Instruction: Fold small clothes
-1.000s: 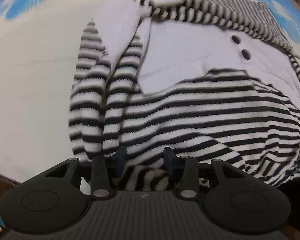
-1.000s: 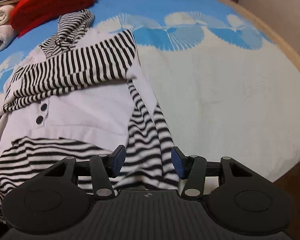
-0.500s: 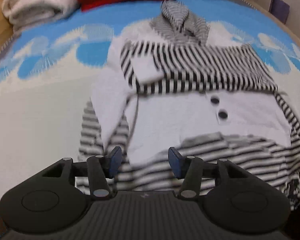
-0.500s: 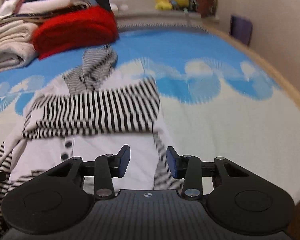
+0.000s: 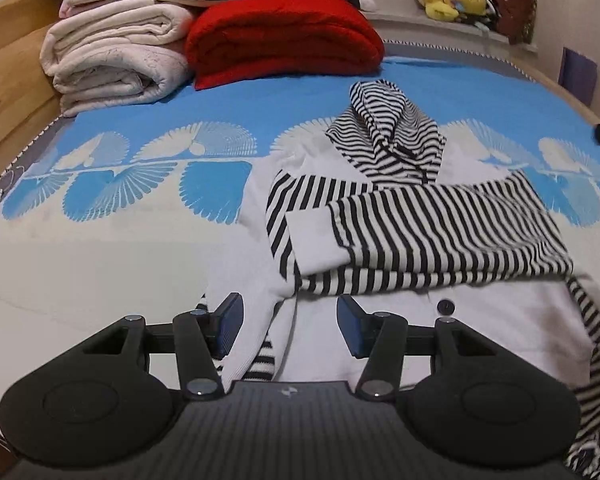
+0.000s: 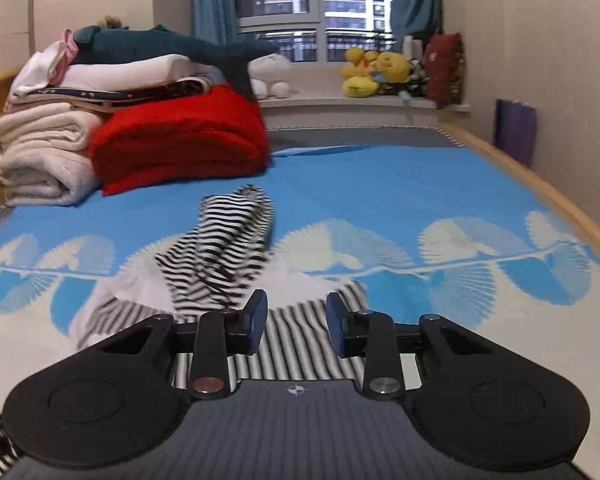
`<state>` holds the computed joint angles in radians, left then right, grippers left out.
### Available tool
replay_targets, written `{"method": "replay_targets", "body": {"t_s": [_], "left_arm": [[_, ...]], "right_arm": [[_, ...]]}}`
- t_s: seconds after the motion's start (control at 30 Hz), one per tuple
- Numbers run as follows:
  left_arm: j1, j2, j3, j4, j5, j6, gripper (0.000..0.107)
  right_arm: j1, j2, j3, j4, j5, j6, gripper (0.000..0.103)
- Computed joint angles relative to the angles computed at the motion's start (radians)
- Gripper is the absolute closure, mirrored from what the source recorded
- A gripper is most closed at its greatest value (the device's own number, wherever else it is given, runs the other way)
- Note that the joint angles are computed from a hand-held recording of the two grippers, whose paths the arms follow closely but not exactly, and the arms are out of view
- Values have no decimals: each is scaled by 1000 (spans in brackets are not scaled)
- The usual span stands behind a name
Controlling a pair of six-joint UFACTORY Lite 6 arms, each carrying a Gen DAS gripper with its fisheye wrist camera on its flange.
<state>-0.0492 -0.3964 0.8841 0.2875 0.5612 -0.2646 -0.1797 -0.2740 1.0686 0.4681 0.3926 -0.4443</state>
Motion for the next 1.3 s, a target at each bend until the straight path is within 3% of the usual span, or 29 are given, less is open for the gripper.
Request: {"method": "replay_targets", "body": {"t_s": [0.13, 0.43, 0.6, 0.77, 0.9, 1.03, 1.23, 1.3], "left_arm": [[24, 19, 9, 21, -35, -81, 26], [-2, 100, 86, 82, -47, -197, 20], [-80, 129, 98, 302, -46, -429, 17], [-173, 182, 115, 525, 54, -656, 17], [-173, 189, 110, 492, 30, -649, 17], [-192, 165, 97, 540, 8, -683, 17], [-156, 313, 290, 431, -61, -516, 18], [-155, 430, 413, 422, -81, -465, 27]], "right_arm": [[45, 113, 28, 44, -92, -31, 63], [25, 212, 24, 431, -10, -353, 63], [8, 223, 28, 507, -17, -435, 69], [-25, 199, 25, 591, -66, -521, 71], [-42, 255, 107, 277, -30, -261, 71], [-60, 386, 236, -74, 120, 3, 70], [-131, 466, 341, -79, 170, 97, 70], [-154, 484, 373, -40, 188, 78, 70]]}}
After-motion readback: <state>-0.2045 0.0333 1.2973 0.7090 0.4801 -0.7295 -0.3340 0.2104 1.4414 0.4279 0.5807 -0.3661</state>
